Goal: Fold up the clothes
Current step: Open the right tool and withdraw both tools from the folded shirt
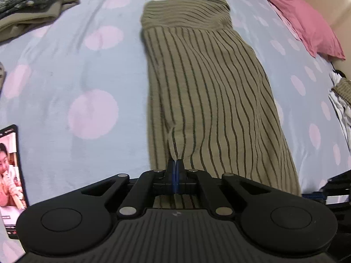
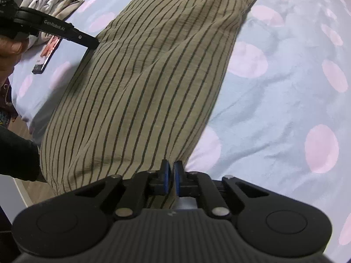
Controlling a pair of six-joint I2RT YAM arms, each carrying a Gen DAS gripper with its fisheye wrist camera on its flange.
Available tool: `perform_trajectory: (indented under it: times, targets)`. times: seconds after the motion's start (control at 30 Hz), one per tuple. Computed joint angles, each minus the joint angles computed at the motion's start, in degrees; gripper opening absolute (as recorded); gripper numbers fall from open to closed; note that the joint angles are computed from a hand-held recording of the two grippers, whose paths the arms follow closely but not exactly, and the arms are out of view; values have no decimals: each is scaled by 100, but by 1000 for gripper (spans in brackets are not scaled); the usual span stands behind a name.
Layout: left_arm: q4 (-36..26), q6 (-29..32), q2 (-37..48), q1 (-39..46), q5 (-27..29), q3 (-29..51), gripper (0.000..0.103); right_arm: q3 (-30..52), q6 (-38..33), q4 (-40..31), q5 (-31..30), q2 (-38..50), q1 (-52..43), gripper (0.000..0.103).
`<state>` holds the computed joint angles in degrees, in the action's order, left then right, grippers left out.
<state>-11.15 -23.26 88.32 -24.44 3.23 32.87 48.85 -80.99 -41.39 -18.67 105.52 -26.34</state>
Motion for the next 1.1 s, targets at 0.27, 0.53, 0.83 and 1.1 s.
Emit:
perform_trajectory:
  times: [0.27, 0.53, 0.83, 1.1]
  targets:
    - [183, -32, 43, 23, 47, -152, 2, 102, -187, 243, 312, 324, -227, 30]
    - [136, -408, -409, -142, -672, -189, 6, 162, -11, 136, -945, -101, -378, 35]
    - [1567, -66, 199, -653, -382, 304, 6, -1336, -161, 1684, -1703, -1029, 844, 35]
    - [1212, 399, 1318, -436, -568, 701, 6, -1818, -248, 3342, -886, -577, 1523, 42]
